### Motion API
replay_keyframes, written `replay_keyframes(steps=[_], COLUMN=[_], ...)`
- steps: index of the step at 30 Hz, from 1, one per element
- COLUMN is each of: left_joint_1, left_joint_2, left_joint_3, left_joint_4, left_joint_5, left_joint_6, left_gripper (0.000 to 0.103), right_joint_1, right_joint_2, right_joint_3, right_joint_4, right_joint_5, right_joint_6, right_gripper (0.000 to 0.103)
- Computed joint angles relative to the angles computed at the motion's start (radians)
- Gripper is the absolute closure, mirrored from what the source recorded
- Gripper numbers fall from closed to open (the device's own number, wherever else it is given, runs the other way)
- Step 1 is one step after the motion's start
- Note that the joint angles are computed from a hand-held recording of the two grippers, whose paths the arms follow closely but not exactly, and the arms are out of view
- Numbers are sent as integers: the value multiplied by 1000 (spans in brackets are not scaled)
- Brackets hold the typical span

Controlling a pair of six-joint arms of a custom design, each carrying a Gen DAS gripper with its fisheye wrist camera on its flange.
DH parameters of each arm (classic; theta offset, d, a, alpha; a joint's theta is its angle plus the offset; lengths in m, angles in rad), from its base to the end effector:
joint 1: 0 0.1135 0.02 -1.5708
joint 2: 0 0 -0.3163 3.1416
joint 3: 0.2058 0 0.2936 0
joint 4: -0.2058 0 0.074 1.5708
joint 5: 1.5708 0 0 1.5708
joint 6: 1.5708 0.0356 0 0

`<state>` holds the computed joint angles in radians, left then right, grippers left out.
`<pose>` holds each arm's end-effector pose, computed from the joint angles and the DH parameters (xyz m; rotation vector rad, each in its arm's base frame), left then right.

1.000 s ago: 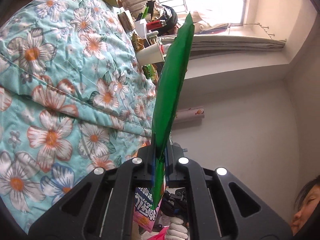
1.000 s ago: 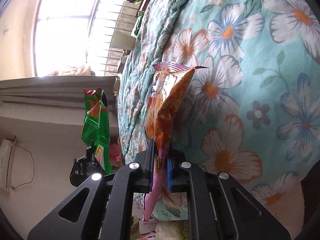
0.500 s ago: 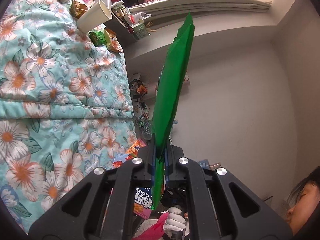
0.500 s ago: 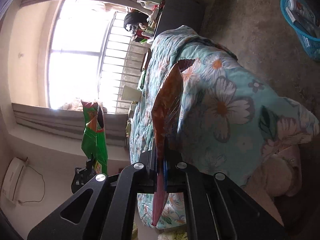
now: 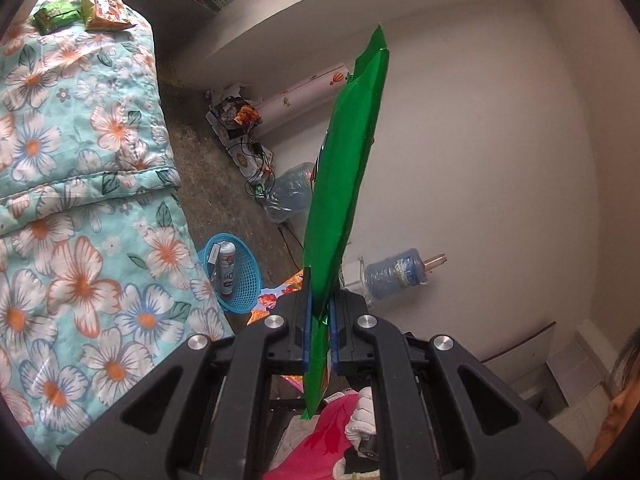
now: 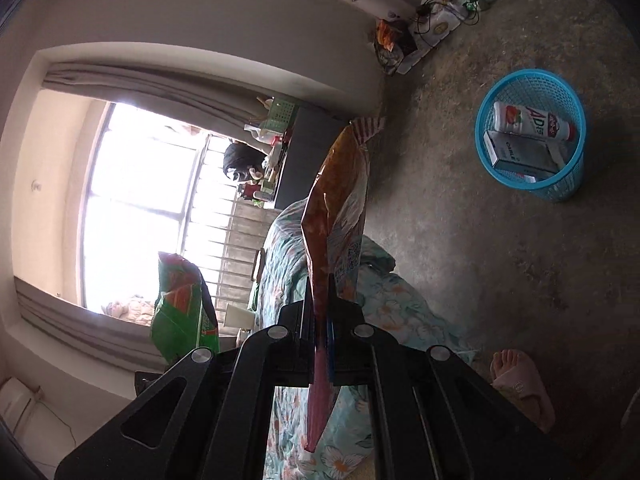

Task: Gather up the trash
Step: 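Carry both bags to the wastebasket and open the right tool over it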

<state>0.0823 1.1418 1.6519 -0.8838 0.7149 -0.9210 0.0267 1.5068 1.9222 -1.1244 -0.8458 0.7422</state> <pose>0.2051 -0.0065 0.5570 -0.5127 1.9895 -1.2320 0.3118 0.0350 0.5365 0.3596 2.3208 1.3560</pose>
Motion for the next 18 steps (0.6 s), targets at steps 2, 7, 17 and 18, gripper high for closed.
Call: replay_keyframes(steps=[2, 7, 17, 18], left_joint_1=[-54, -137, -180, -180], left_joint_2=[38, 126, 243, 252], left_joint_3=[39, 109, 210, 221], left_joint_4=[-8, -17, -69, -77], left_joint_5=[-48, -127, -202, -206], left_joint_6=[24, 72, 167, 175], left_gripper=[98, 98, 98, 98], right_joint_1=[-25, -15, 206, 233], right_joint_2=[61, 215, 447, 449], right_joint_3=[90, 292, 272, 212], right_joint_4=[-64, -126, 102, 168], right_joint_5=[72, 363, 1021, 1100], right_joint_6=[-67, -255, -620, -669], right_gripper=[99, 99, 99, 99])
